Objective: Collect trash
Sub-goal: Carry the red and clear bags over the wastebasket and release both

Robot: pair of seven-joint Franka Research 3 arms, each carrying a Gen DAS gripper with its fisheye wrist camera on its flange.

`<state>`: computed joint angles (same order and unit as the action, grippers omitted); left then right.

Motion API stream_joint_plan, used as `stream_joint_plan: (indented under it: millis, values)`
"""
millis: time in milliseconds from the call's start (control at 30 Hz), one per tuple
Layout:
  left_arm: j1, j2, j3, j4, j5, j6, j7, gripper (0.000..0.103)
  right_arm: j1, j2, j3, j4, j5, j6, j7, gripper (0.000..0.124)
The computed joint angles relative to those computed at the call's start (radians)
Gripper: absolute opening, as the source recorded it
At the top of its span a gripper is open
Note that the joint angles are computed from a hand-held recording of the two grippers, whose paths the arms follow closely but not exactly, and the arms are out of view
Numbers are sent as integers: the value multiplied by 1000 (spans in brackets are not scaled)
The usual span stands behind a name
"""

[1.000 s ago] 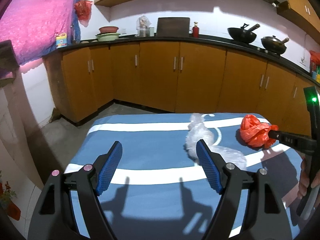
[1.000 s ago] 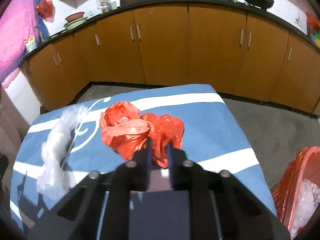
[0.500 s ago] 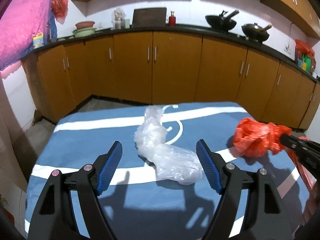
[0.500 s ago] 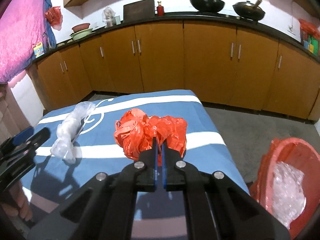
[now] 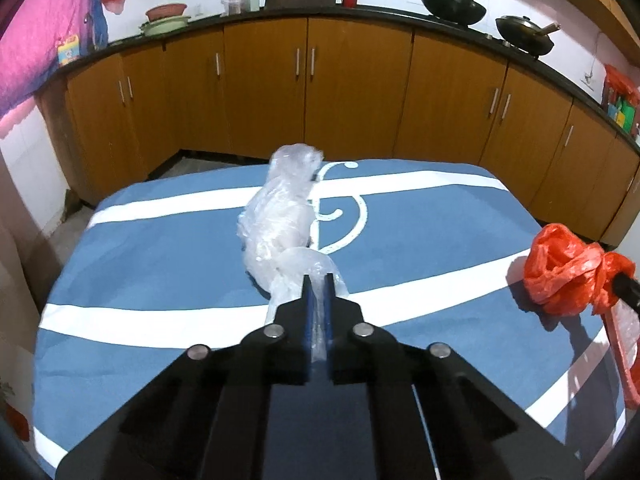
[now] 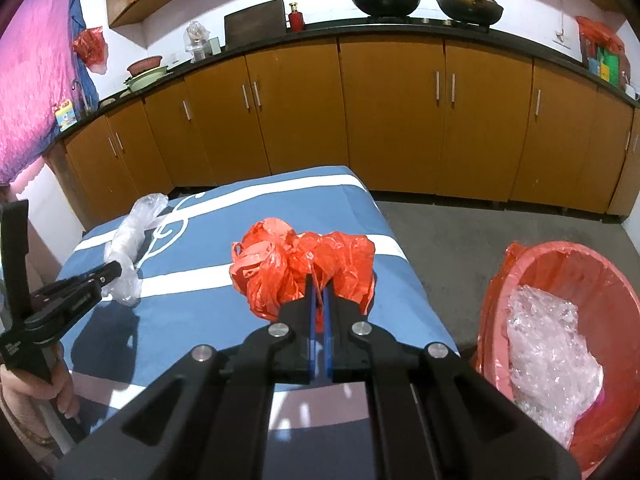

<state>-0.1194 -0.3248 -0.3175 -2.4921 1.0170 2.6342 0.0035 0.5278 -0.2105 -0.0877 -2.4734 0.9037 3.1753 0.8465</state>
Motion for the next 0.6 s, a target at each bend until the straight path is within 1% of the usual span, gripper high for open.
stream_joint_plan:
  millis: [167,333,433,600]
  values:
    - [-18,-95,-16,-39,-18,-36,22,2,33,-59,-33,-21,36,-10,-31,5]
    - [-34,-179,-47,-43,-47,-62,60,2,51,-161,-58,-71,38,-15,-30,5]
    - [-44,-209,-69,-26,-60,-73,77,2,31,-217,-52,-99,-3,-16,10,5]
    - [-52,-228,-105,19,-70,-75,92,2,-53,-332,-15,-155,-94,-26,101,5]
